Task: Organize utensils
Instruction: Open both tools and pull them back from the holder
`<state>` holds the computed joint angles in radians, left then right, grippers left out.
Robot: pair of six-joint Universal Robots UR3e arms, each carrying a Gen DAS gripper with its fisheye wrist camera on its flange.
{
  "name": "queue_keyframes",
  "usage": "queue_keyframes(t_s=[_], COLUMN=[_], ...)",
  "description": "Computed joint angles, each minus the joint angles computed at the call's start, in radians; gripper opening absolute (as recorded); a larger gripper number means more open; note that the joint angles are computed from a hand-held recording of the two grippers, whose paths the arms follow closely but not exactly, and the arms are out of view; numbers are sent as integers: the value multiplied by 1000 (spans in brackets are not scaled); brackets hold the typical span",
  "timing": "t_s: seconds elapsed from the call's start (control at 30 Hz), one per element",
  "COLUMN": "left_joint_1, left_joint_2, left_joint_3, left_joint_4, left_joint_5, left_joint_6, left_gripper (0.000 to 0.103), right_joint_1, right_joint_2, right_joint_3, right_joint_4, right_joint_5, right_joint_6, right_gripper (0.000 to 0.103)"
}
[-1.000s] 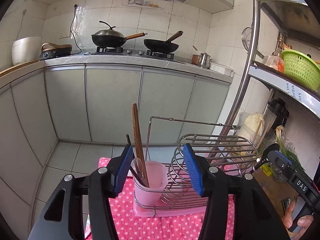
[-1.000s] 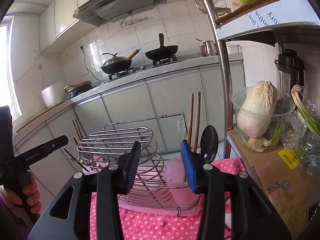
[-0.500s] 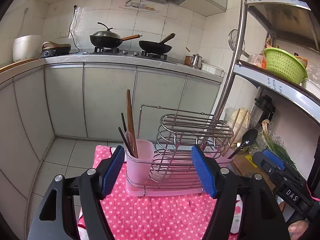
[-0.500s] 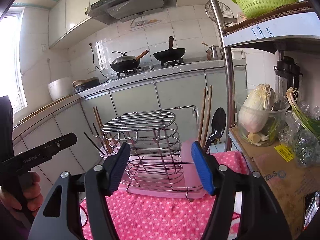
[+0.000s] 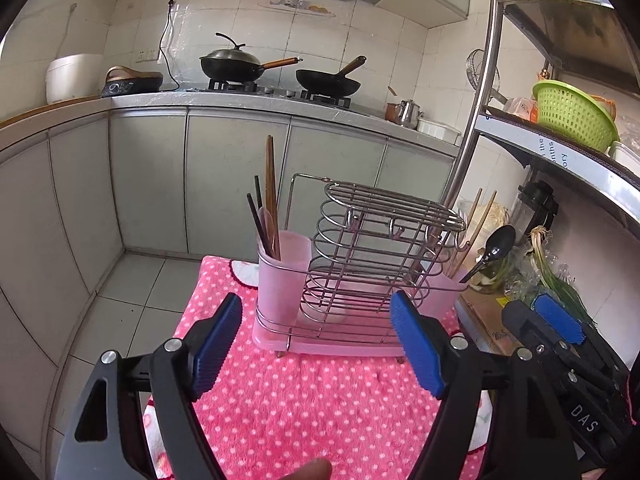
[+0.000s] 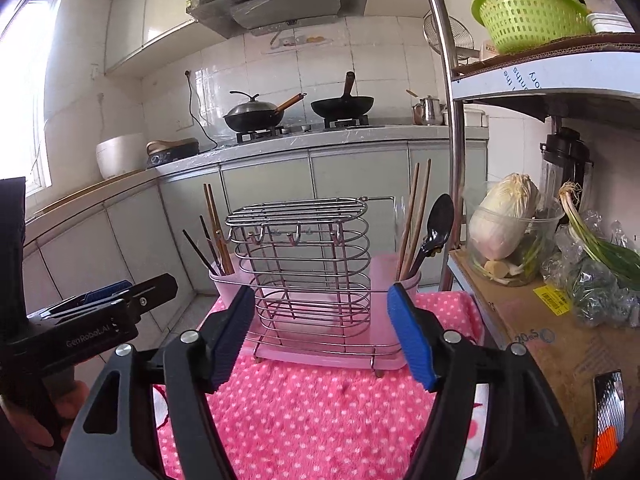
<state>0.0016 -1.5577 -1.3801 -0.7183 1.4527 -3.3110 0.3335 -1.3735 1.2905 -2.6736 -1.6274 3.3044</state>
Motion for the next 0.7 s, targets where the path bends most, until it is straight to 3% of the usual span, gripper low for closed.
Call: queue_keyframes(t_s=[0.37,0.7], left_joint_1=[-74,-88], left_joint_2=[-16,-30], left_joint_3=[-33,-34], left_joint_4=[37,33], left_joint_5=[108,121], left_joint_6=[6,19], left_gripper=[75,75], right_joint_1=[5,6], right_joint_2=[5,23], right_joint_3=[10,-2], right_joint_4=[35,53], right_joint_5=[-39,-51], right_joint_6=[27,32], right_gripper=[69,69])
